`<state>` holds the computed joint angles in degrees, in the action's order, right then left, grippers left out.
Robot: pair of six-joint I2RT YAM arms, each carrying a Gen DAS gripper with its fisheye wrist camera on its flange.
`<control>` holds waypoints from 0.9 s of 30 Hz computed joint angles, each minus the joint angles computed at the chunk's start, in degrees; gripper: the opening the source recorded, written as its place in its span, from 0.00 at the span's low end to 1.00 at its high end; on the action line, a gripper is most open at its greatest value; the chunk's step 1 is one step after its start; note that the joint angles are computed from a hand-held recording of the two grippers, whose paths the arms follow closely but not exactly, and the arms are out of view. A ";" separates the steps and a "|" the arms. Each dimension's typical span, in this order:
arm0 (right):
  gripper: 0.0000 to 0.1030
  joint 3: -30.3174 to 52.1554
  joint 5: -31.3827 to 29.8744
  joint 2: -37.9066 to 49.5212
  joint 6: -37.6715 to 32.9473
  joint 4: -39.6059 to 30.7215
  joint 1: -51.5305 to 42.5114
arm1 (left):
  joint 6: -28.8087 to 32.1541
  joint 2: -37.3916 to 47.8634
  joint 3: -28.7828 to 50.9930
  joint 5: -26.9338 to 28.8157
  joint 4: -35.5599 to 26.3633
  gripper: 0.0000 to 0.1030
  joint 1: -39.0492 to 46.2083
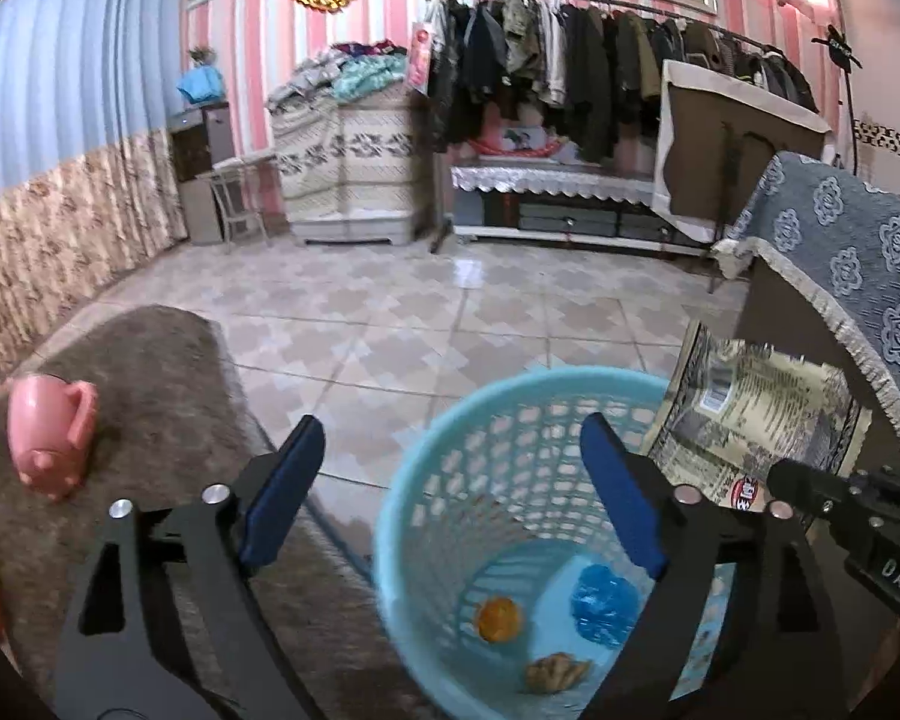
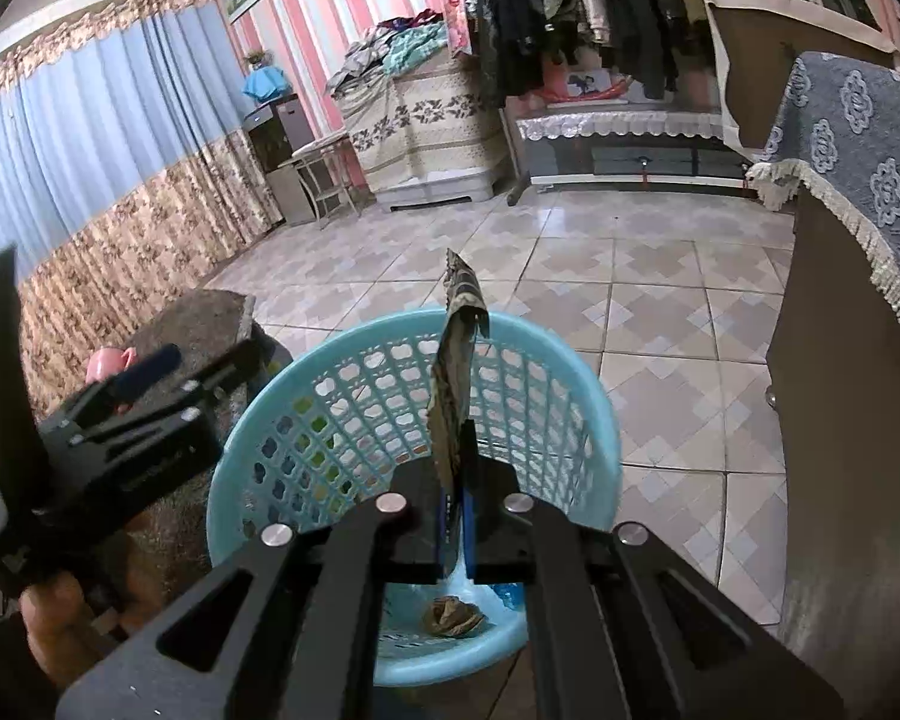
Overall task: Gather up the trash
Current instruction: 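Carry the peel and snack bag to the blue basket and release both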
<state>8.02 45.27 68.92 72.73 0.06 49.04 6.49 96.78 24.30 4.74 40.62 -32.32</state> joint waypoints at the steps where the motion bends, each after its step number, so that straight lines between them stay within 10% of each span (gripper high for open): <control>1: 0.04 0.60 -0.22 1.99 -0.46 1.39 -0.29 | 0.37 -0.72 -0.53 -0.17 0.41 0.89 0.73; 11: 0.08 6.88 1.32 11.97 0.75 0.55 -0.25 | 0.81 -6.83 -3.05 4.85 -2.56 0.94 11.81; 15: 0.52 10.37 1.81 16.77 -0.12 -0.78 -0.62 | 2.04 -8.93 -4.38 7.62 -3.38 0.94 16.81; 27: 0.88 19.04 9.11 17.10 6.57 -18.77 4.85 | 4.96 -20.53 -7.19 14.64 -10.91 0.95 29.99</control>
